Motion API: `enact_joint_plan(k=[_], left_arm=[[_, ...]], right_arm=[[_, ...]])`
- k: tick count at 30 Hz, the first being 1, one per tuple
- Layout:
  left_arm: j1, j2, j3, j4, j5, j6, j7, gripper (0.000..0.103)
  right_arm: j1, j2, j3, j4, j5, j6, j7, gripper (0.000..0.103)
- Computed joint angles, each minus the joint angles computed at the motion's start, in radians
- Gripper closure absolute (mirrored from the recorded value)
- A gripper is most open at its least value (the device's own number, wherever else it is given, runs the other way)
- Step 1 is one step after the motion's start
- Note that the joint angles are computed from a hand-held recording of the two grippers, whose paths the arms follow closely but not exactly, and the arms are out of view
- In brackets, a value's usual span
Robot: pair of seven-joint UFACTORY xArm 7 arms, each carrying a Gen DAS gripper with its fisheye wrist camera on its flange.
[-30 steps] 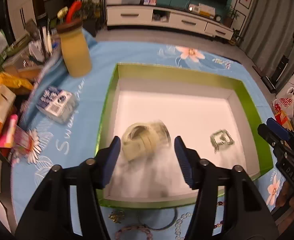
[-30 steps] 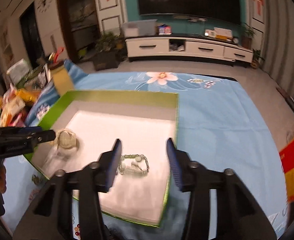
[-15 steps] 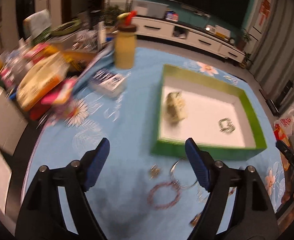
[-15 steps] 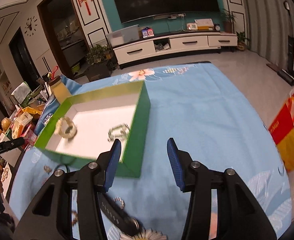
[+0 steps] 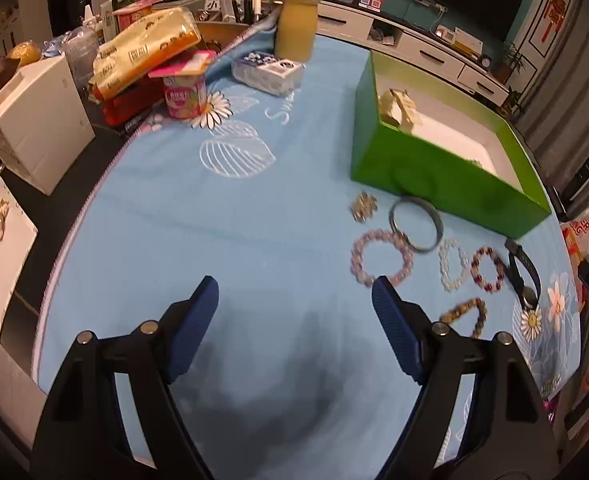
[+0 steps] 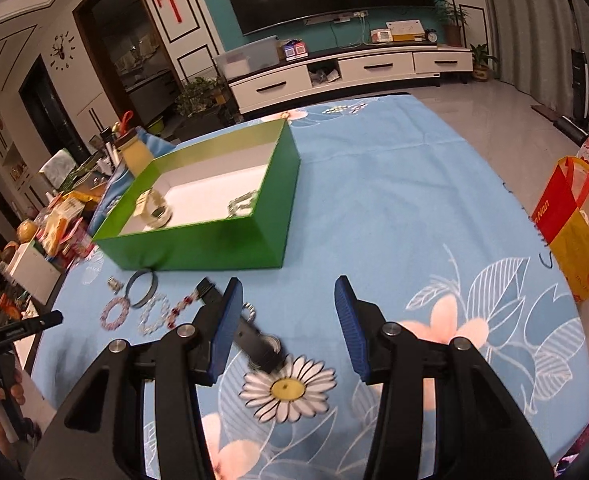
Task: Organize jewelry
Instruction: 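Lift both open tools out of the green box back over the jewelry, then grasp the brown bead bracelet with the left tool while the right grasps the red bracelet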
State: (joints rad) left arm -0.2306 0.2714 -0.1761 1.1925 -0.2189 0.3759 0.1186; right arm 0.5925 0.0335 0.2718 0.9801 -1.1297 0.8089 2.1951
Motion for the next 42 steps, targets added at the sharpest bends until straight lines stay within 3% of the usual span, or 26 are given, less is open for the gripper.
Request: enact_joint_plan(k=[8, 19, 26, 31, 35, 38, 40, 42], left_arm=[[-0.001, -0.031, -0.027, -0.054, -0.046, -0.003, 0.064, 0.023], [-0.033, -0.041, -0.086, -0.105, -0.148, -0.014, 0.263, 0.024], [-0.070, 0.009, -0.112, -0.064, -0.178, -0.022, 0.338, 0.038], [-0.114, 0.063, -0.094, -0.009, -0.098, -0.033, 0.306, 0.048], [-0.131, 0.110, -0.091, 0.038, -0.039, -0.015, 0.287, 0.064], [-0.132, 0.118, -0.104, 0.032, -0.010, -0.053, 0.311, 0.065], [-0.129, 0.117, -0.114, 0.022, -0.003, -0.069, 0.325, 0.072], [-0.128, 0.106, -0.122, -0.002, 0.005, -0.093, 0.342, 0.089]], right_arm=[[0.032, 0.050, 0.001, 0.052, -0.005, -0.014, -0.030, 0.055], [0.079, 0.135, -0.037, 0.120, -0.007, -0.061, -0.108, 0.055], [0.098, 0.159, -0.062, 0.132, -0.006, -0.090, -0.111, 0.055], [0.102, 0.160, -0.070, 0.122, -0.001, -0.101, -0.108, 0.055], [0.103, 0.164, -0.074, 0.119, -0.002, -0.109, -0.097, 0.055], [0.103, 0.164, -0.075, 0.116, -0.001, -0.113, -0.096, 0.055], [0.103, 0.167, -0.076, 0.117, -0.001, -0.116, -0.097, 0.055], [0.103, 0.171, -0.078, 0.122, -0.004, -0.122, -0.100, 0.055]])
